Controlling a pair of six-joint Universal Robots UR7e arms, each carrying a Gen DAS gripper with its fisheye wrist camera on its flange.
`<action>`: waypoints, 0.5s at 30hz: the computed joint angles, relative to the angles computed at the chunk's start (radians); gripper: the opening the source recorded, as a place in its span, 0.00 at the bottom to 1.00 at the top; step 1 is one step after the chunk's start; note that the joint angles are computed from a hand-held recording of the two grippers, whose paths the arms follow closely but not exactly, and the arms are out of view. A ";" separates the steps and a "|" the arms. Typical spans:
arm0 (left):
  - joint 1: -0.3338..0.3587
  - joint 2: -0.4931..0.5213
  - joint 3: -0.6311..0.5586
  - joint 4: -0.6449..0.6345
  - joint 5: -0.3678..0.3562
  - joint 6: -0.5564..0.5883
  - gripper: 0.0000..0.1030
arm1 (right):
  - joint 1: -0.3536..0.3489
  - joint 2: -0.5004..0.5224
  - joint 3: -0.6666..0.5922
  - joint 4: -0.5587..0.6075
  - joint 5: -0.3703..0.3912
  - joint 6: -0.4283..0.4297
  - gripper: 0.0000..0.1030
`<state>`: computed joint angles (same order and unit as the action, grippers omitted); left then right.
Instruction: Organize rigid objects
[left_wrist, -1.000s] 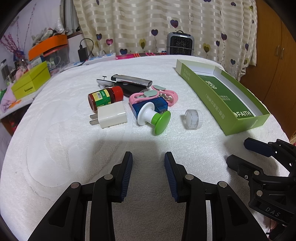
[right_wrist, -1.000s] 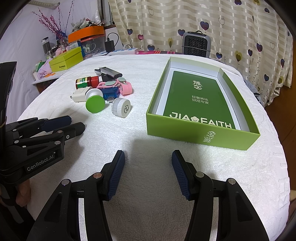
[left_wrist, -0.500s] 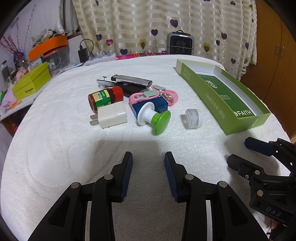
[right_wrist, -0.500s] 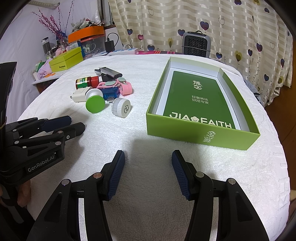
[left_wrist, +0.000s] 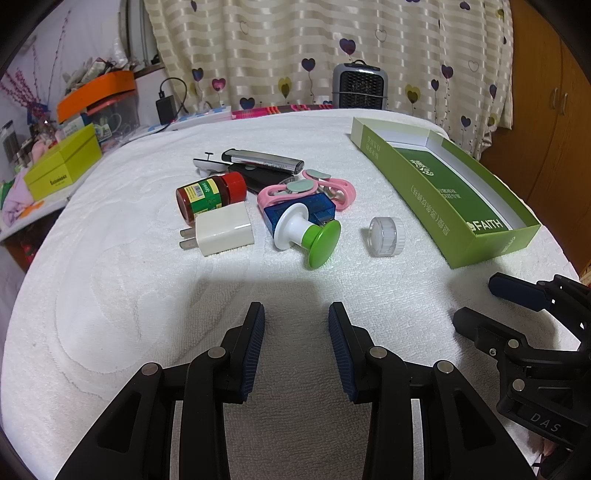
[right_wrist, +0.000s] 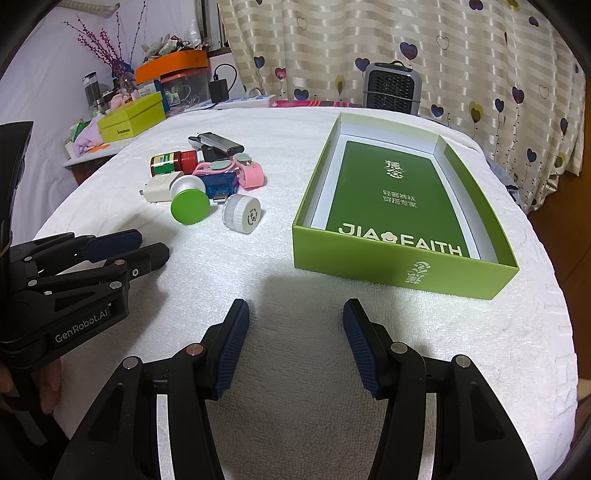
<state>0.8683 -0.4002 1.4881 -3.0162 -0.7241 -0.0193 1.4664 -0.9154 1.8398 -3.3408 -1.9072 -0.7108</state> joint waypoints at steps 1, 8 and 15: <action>0.000 0.000 0.000 0.000 -0.001 0.000 0.34 | 0.000 0.000 0.000 0.000 0.000 0.000 0.53; -0.001 0.001 0.000 0.000 0.003 0.002 0.34 | 0.001 0.000 -0.002 0.003 -0.002 0.000 0.53; -0.001 0.001 -0.001 0.001 0.003 0.003 0.34 | 0.004 0.002 -0.005 0.005 -0.007 0.001 0.53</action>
